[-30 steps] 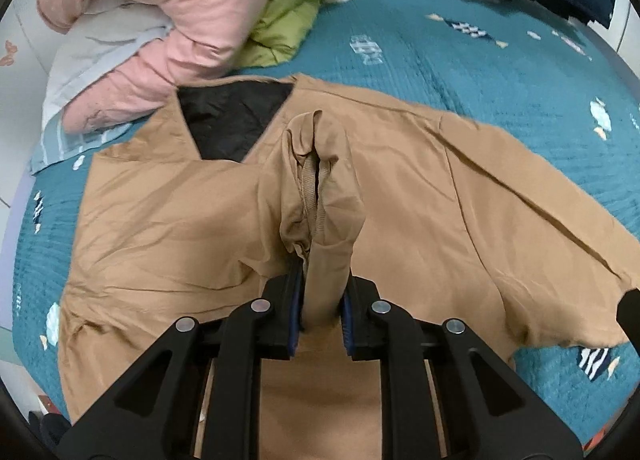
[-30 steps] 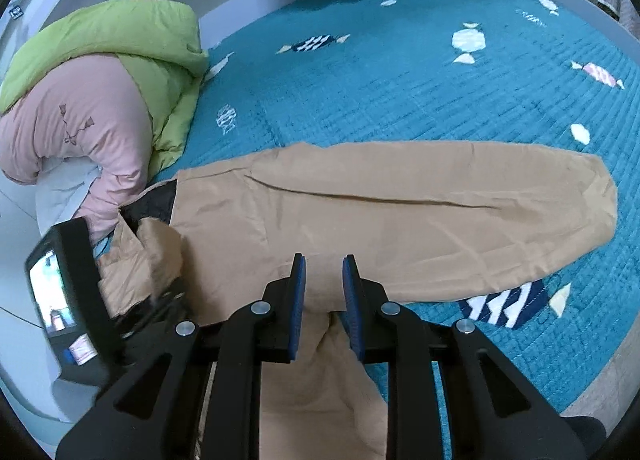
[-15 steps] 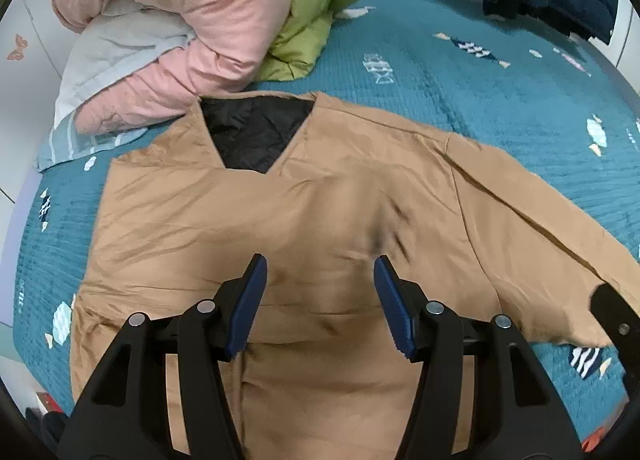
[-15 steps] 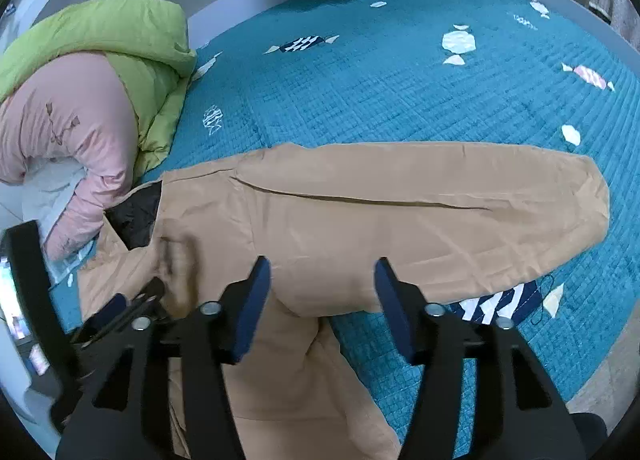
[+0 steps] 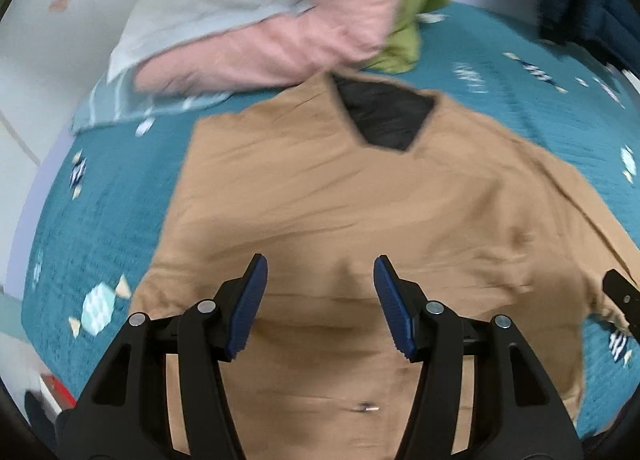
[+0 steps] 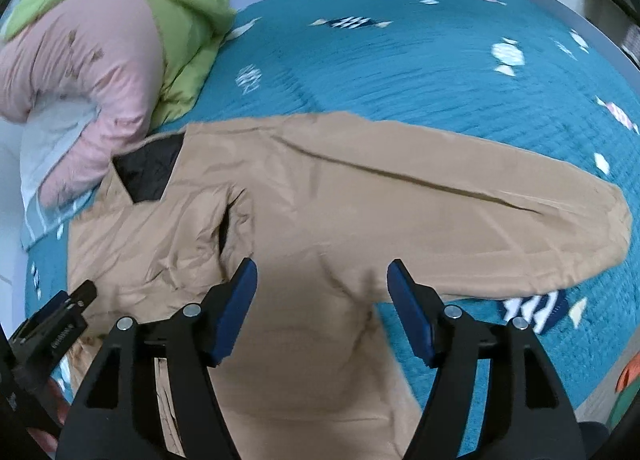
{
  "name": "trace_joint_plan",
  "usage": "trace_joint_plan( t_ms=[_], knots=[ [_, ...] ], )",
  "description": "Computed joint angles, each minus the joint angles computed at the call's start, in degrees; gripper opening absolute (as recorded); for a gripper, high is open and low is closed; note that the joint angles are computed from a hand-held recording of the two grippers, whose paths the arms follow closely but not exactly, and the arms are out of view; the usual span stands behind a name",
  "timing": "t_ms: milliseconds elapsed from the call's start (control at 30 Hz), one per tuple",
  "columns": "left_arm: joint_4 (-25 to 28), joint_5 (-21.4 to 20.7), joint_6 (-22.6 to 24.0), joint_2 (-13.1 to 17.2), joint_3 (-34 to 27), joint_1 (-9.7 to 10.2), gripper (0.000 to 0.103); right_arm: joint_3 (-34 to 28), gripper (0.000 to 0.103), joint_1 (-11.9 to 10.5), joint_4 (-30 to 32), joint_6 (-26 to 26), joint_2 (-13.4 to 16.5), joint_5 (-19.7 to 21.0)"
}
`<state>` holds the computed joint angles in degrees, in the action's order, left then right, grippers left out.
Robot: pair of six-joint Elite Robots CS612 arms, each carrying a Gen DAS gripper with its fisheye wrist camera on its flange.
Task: Fold large clothes
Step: 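Open the left tool to release the sleeve onto the jacket, then grasp the other sleeve cuff with the right tool and lift it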
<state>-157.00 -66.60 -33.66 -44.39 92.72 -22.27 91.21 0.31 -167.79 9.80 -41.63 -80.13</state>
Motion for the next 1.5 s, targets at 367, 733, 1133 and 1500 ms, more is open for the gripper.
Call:
trace_joint_plan(
  t_ms=[367, 733, 1133, 1500],
  knots=[
    [3.64, -6.65, -7.02, 0.77, 2.91, 5.93, 0.009, -3.4, 0.05, 1.91, 1.02, -0.54, 4.46, 7.69],
    [1.8, -1.77, -3.87, 1.32, 3.84, 4.67, 0.01, -4.69, 0.013, 1.22, 2.81, 3.14, 6.13, 9.69],
    [-2.53, -2.1, -4.32, -1.75, 6.53, 2.5, 0.055, -0.85, 0.069, -1.24, -2.48, 9.81, 2.61, 7.85],
    [-4.98, -2.57, -2.05, -3.13, 6.66, 0.0, 0.059, 2.88, 0.089, -3.81, 1.77, 14.31, -1.48, -3.87]
  ],
)
